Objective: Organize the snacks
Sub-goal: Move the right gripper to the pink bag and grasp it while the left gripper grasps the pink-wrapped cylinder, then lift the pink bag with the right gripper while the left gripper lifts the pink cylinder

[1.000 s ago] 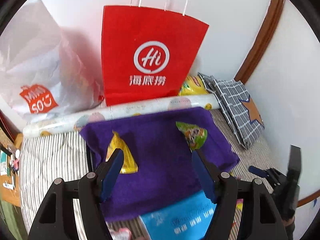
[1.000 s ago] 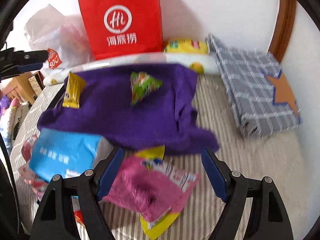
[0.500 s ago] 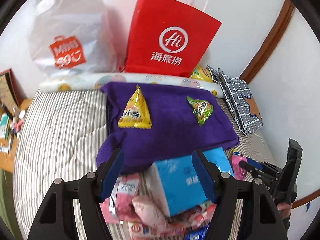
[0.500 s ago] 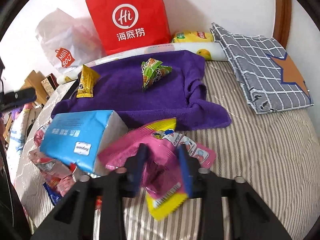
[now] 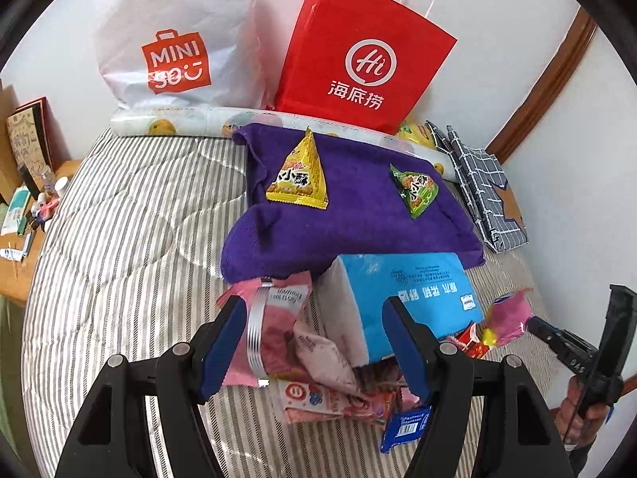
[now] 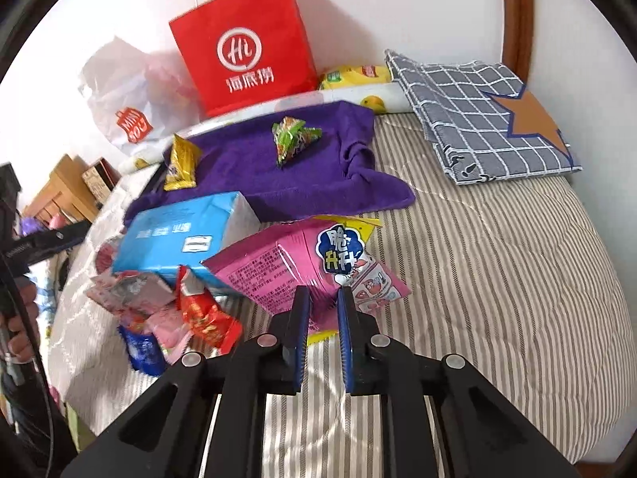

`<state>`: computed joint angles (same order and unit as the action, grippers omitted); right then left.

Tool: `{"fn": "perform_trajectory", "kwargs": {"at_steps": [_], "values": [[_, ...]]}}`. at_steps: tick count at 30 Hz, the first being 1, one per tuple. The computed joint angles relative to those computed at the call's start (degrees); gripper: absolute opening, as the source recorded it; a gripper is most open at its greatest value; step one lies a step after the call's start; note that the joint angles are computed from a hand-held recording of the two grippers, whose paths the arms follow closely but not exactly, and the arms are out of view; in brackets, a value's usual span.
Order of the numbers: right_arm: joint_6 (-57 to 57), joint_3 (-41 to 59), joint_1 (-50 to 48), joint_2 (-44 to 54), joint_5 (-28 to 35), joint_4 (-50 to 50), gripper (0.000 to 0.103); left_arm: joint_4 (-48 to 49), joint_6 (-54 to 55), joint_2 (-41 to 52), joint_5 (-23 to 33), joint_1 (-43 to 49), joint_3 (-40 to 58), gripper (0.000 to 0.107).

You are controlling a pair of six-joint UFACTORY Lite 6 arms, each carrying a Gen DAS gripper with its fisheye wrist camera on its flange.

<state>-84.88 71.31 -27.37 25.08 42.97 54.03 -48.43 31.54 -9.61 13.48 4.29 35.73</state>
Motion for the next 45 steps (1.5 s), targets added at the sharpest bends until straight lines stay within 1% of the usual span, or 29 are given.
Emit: {"fn": "perform_trajectory", "kwargs": {"at_steps": [1,3,5,6,7,8,9,10,12,13,15,17,20,22,24,26,27,28,29,30,32,36,38,41,42,43,44,45], "values": [[-0.5,-0.2,-0.3,-0.4,0.5,0.5,0.010,-0.5,0.5,-0.1,0.0,0.1,-0.3,0.069],[-1.2,-0.7,0.0,-1.1,-0.4,1.1,0.010,-2.7,2.7,-0.4,0.3,0.6,-0.9,0.069],[-3.1,-1.1,0.3,-1.3,-1.0,2.6,0.013,-3.1,2.9,-0.8,0.2,0.6,-1.5,0.069],[-2.5,-0.3,0.9,-0.7,-0.9,1.6,0.030,-3.7,3.5,-1.4,0.2,0.8,-2.0,0.069],[-2.5,0.4,1.3,0.0,-0.9,1.4,0.043,-4.1,4.0,-1.8,0.3,1.0,-2.5,0.069],[-3.9,0.6,1.5,0.4,-1.0,2.6,0.067,-4.5,4.6,-2.2,0.5,1.2,-2.8,0.069],[-7.0,-0.3,1.8,0.4,-2.4,5.8,0.079,-4.6,4.7,-2.4,0.5,1.5,-3.1,0.069],[-10.3,-1.2,2.5,0.4,-4.8,9.3,0.081,-4.8,5.0,-2.5,0.6,1.8,-3.4,0.069],[-11.5,0.1,4.0,2.7,-7.2,11.4,0.082,-5.2,5.8,-2.8,0.8,2.5,-3.9,0.069],[-10.4,1.4,4.6,4.1,-7.5,10.8,0.082,-5.4,6.2,-2.9,0.9,2.9,-4.1,0.069],[-4.4,6.2,6.4,9.2,-7.6,6.4,0.083,-5.5,6.6,-3.2,1.2,3.9,-4.7,0.069],[-1.1,9.4,7.8,12.9,-7.7,3.7,0.083,-5.6,7.1,-3.8,1.7,4.9,-5.1,0.069],[-2.8,8.9,9.7,14.4,-11.1,5.6,0.084,-6.1,8.5,-4.7,2.3,6.3,-6.0,0.069],[-5.9,8.5,10.7,15.0,-13.4,8.7,0.087,-6.6,9.6,-4.6,2.3,7.1,-6.4,0.069],[-6.2,9.9,11.2,16.7,-13.1,9.6,0.087,-7.5,10.9,-3.7,1.9,7.0,-6.5,0.069],[-2.7,12.3,11.9,18.7,-12.5,6.2,0.086,-8.1,11.5,-2.4,1.8,6.8,-6.2,0.069],[-2.1,12.8,12.2,19.3,-12.6,5.4,0.084,-9.2,12.7,-1.8,1.7,6.7,-6.0,0.069],[-2.9,12.8,12.2,19.4,-12.4,6.0,0.081,-10.4,13.9,-1.0,1.6,6.5,-5.7,0.069],[-4.3,12.2,12.0,19.0,-12.1,7.1,0.073,-10.8,14.4,-0.4,1.4,6.3,-5.3,0.069],[-5.3,11.5,11.7,18.3,-11.8,8.0,0.070,-11.2,14.8,0.5,1.2,6.2,-4.8,0.069],[-6.3,10.5,10.9,17.2,-11.0,8.9,0.068,-12.0,15.9,3.4,1.0,6.3,-3.2,0.069],[-9.3,6.9,7.8,13.3,-8.6,11.3,0.067,-11.6,14.7,9.7,-0.1,6.7,0.9,0.069],[-10.1,5.0,6.2,11.2,-7.8,12.2,0.067,-10.4,13.2,13.2,-1.5,6.2,3.1,0.069],[-9.5,3.2,3.9,8.9,-6.2,11.9,0.067,-14.4,16.9,17.1,-1.9,5.8,5.3,0.068],[-9.3,2.6,3.1,8.3,-5.5,11.8,0.067,-17.8,20.3,18.2,-1.6,5.8,5.7,0.062],[-9.4,2.1,2.6,7.9,-5.1,11.7,0.067,-19.1,21.6,19.3,-1.6,5.3,6.1,0.060],[-9.5,1.6,2.4,7.4,-5.2,11.6,0.067,-18.0,20.4,20.7,-1.8,4.5,6.9,0.057],[-9.9,0.7,2.2,6.8,-5.5,11.7,0.067,-14.6,17.2,22.1,-2.5,3.4,7.7,0.057]]}}
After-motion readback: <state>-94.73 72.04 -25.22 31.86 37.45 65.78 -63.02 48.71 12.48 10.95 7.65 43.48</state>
